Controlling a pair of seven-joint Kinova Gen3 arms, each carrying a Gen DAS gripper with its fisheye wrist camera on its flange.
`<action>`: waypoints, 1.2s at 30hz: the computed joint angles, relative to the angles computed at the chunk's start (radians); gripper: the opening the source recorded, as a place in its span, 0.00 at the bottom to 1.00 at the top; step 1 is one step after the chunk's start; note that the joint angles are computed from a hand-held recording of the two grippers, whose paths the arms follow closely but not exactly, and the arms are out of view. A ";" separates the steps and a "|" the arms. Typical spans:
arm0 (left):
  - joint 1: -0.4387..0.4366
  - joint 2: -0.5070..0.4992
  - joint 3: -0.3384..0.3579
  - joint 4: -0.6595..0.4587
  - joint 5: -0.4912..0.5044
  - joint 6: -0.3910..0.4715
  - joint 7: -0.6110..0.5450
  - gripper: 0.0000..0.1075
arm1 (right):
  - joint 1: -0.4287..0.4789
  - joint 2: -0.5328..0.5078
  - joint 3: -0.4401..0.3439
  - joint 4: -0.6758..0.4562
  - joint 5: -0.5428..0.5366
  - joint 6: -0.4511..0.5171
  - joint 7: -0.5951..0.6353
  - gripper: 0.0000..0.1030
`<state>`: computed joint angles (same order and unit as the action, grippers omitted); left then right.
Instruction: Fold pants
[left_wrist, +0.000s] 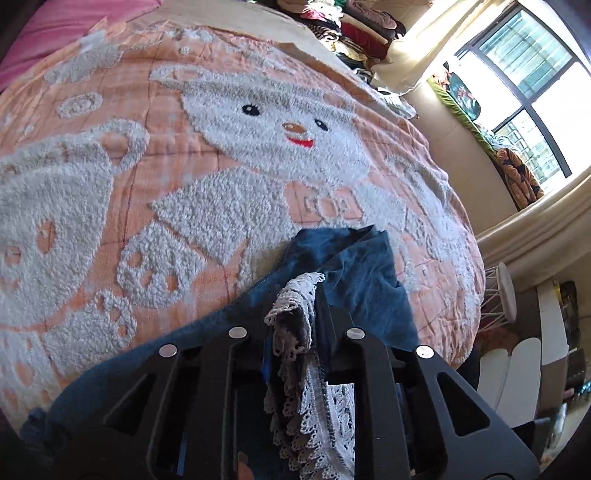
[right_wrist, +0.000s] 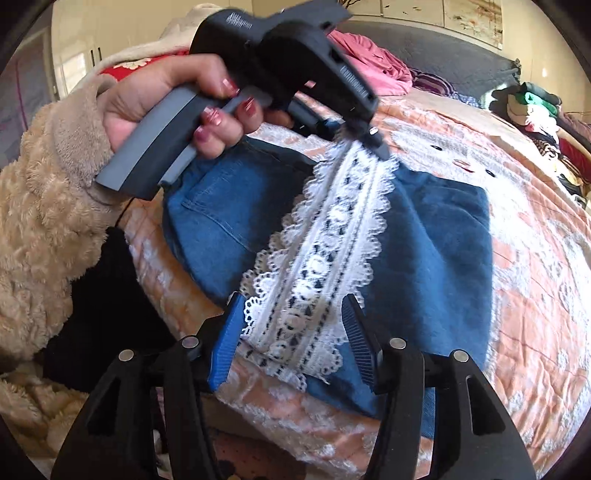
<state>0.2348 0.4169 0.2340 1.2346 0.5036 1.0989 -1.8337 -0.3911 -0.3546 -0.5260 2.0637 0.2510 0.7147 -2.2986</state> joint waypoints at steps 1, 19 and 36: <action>0.003 -0.003 0.000 -0.008 -0.003 -0.009 -0.003 0.06 | -0.009 0.009 0.019 -0.001 -0.010 -0.017 0.013 0.51; -0.039 -0.094 -0.022 0.156 0.021 -0.021 -0.038 0.25 | 0.024 -0.030 -0.057 -0.024 0.001 0.077 0.179 0.57; -0.009 -0.043 -0.026 0.142 0.003 -0.008 0.042 0.50 | -0.041 -0.021 -0.080 0.043 0.040 -0.003 0.186 0.38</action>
